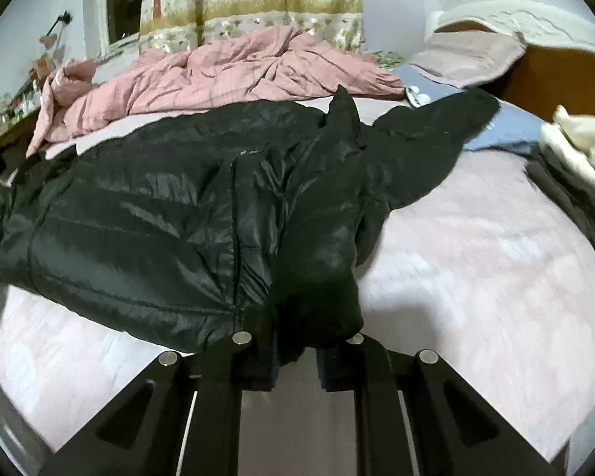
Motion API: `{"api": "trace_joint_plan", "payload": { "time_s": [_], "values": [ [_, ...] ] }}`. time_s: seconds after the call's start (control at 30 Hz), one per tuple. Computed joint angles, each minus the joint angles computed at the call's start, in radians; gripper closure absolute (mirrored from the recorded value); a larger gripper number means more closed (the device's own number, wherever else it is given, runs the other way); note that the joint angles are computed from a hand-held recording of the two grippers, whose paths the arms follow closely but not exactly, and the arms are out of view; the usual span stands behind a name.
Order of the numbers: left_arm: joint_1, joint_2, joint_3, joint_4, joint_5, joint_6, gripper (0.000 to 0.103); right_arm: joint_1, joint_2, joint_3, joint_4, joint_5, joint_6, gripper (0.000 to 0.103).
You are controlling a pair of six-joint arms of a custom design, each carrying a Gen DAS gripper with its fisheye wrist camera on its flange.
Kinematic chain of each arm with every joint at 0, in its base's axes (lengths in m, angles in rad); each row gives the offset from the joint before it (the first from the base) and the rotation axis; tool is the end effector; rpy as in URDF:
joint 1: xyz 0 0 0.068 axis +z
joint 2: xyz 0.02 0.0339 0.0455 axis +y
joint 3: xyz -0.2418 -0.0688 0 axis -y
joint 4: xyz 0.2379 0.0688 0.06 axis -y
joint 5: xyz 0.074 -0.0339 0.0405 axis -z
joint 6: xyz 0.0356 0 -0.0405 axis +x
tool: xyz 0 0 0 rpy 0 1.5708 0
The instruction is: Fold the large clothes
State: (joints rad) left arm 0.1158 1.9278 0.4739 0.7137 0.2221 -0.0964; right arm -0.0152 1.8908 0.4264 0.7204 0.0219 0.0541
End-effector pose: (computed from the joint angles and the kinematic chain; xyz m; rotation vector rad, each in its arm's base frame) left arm 0.2712 0.0237 0.0374 -0.1310 2.2974 -0.2464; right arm 0.2616 -0.0048 0.0386 0.0913 2.3128 -0.0056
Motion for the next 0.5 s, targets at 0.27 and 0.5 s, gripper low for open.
{"api": "trace_joint_plan", "payload": {
  "time_s": [0.27,0.5],
  "values": [
    [-0.082,-0.16,-0.163,0.183,-0.176,0.021,0.049,0.056,-0.107,-0.148,0.151,0.199,0.02,0.049],
    [-0.228,-0.378,-0.306,0.298,-0.28,0.064,0.038,0.16,-0.347,-0.266,0.205,0.248,0.018,0.025]
  ]
}}
